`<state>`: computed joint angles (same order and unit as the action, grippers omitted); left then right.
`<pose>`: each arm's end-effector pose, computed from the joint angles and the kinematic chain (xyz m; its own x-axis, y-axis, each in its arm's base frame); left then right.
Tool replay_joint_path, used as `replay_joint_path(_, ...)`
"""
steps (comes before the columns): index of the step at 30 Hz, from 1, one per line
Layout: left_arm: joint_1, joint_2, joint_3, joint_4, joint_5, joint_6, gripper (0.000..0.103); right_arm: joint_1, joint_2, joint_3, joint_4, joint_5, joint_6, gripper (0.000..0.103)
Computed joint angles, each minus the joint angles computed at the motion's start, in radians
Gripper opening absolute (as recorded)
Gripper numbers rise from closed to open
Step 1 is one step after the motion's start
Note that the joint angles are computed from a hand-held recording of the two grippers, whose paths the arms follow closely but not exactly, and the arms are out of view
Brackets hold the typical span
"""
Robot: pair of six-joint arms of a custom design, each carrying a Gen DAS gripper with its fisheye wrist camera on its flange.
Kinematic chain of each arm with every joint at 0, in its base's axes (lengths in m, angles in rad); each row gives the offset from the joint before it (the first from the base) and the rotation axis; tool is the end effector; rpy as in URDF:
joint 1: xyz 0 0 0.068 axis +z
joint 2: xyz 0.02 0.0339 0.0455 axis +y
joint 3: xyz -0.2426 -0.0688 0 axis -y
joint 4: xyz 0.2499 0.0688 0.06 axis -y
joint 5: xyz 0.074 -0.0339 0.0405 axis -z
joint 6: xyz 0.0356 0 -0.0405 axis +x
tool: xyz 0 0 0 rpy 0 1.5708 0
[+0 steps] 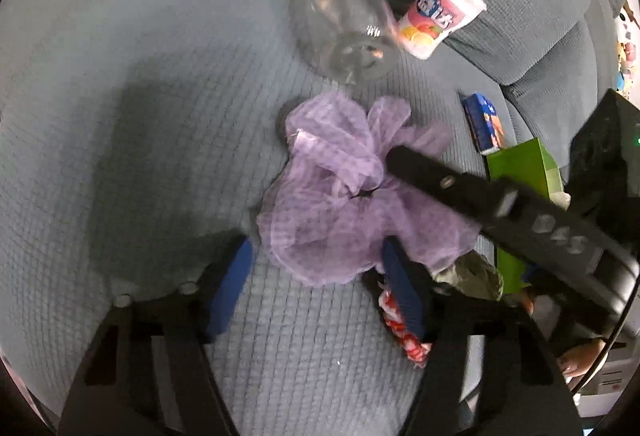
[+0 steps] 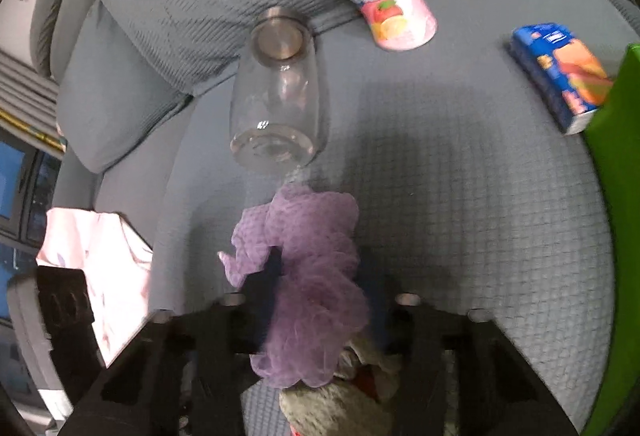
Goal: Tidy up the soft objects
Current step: 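Close the right gripper on the lilac scrunchie and lift it, then carry the scrunchie with the right gripper over the green box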
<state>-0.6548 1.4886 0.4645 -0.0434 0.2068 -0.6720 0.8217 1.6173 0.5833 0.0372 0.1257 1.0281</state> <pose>0.1809 -0.1482 0.0777 -0.9637 -0.0282 -0.2655 0.0953 0.8924 -0.4410 0.1871 0.1947 0.0800 -0.8778 0.3036 -0.3706 0.1384 0.9012 0.4106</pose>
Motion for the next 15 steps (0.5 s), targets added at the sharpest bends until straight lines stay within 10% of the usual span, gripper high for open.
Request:
replay_joint_path(4,0.013,-0.007,-0.003,0.019,0.052,0.002,0.023,0.024,-0.017,-0.020,0.058,-0.004,-0.011,0.016)
replay_joint_path(15,-0.130,-0.490,-0.106,-0.081,-0.152,-0.024,0.023,0.270,-0.354,-0.048,-0.079,0.293,-0.010,0.016)
